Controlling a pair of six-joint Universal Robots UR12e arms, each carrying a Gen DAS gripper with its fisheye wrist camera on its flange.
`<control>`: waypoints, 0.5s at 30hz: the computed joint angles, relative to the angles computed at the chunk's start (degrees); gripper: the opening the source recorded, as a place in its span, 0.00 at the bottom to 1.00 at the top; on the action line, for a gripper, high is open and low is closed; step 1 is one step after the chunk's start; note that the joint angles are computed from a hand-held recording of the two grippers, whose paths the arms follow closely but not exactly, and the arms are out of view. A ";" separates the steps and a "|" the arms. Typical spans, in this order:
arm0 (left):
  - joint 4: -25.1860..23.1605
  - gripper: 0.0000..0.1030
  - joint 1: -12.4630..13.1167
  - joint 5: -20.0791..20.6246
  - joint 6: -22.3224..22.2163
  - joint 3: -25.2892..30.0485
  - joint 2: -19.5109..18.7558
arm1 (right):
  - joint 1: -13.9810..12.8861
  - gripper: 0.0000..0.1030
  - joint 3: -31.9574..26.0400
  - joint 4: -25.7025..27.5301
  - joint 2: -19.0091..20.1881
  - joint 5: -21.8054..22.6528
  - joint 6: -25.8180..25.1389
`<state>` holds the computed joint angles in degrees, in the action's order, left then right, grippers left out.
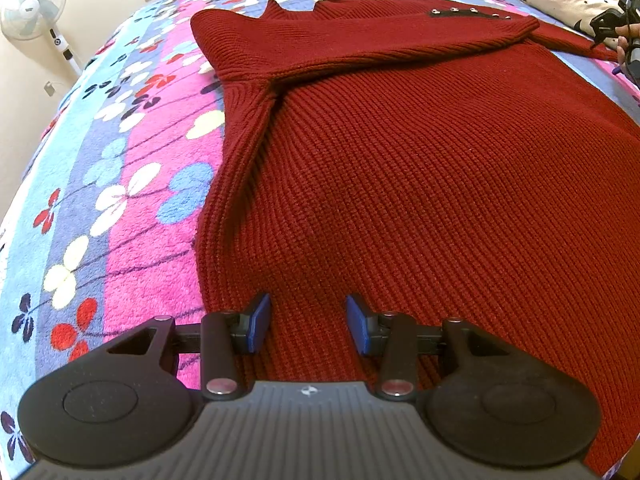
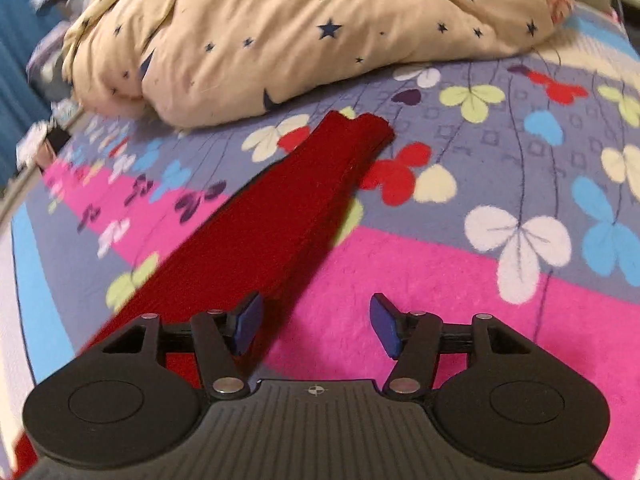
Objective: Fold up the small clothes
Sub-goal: 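Grasp the other sleeve with the right tool and fold it across the body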
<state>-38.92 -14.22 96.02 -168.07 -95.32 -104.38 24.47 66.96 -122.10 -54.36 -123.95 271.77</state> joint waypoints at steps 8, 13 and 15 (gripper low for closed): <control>-0.17 0.45 -0.07 0.14 0.20 0.14 -0.12 | -0.98 0.13 6.22 -14.58 -1.45 -0.75 0.07; -0.77 0.45 -0.11 0.24 0.19 0.56 -0.28 | 1.10 0.11 0.57 -9.29 1.28 -9.89 -6.16; -1.21 0.45 -0.14 0.38 0.13 0.81 -0.32 | 2.20 0.11 -2.07 -9.58 2.68 -14.82 -12.05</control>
<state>-40.13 -14.36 96.40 -167.94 -94.51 -104.70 26.67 64.89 -131.67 -51.68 -138.76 259.71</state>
